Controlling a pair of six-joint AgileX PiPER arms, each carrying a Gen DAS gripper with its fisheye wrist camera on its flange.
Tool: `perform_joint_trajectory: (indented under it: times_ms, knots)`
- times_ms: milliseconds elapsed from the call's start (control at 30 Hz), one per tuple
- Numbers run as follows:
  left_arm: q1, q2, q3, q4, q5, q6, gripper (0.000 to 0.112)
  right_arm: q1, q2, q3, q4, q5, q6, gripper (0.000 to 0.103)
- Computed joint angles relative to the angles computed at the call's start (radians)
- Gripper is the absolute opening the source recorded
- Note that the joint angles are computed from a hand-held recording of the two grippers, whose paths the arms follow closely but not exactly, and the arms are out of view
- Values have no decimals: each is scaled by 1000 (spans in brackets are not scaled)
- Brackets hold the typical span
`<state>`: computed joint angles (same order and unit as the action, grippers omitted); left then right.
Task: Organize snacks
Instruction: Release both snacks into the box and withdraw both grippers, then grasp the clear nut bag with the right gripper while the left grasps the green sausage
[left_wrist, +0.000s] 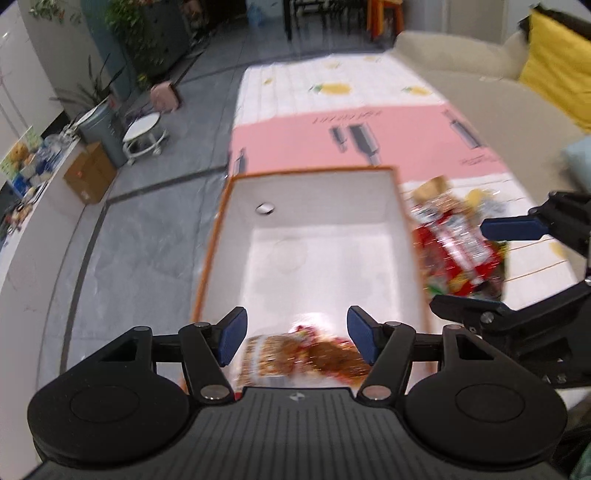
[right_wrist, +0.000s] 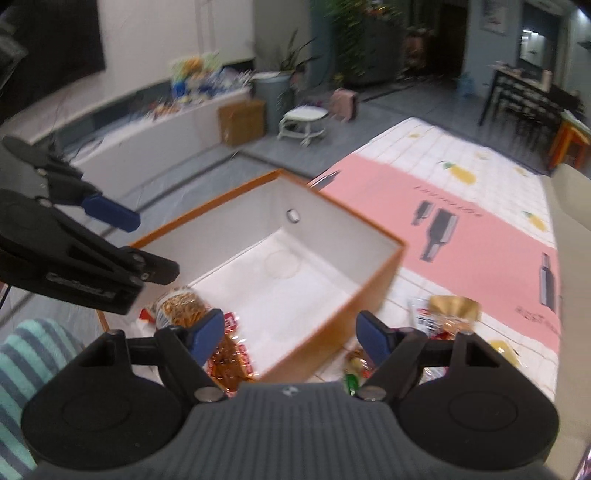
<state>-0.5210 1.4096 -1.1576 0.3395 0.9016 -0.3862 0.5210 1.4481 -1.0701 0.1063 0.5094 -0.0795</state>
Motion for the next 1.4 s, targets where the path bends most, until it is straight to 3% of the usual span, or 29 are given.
perform_joint_trajectory:
  times_ms: [233, 533, 767, 1033, 1400]
  knots:
    - [-164, -54, 52, 26, -43, -120, 73, -37, -214, 210, -145, -49, 183, 76]
    - [-309, -3, 67, -19, -68, -201, 73, -122, -428, 432, -168, -3, 194, 76]
    - [-384, 82, 103, -30, -82, -266, 73, -188, -497, 583, -121, 34, 129, 75]
    - [-367, 137, 147, -146, -158, -186, 73, -252, -442, 618, 92, 10, -126, 74]
    - [-365, 169, 124, -95, -125, -203, 73, -224, -256, 610, 330, -58, -334, 71]
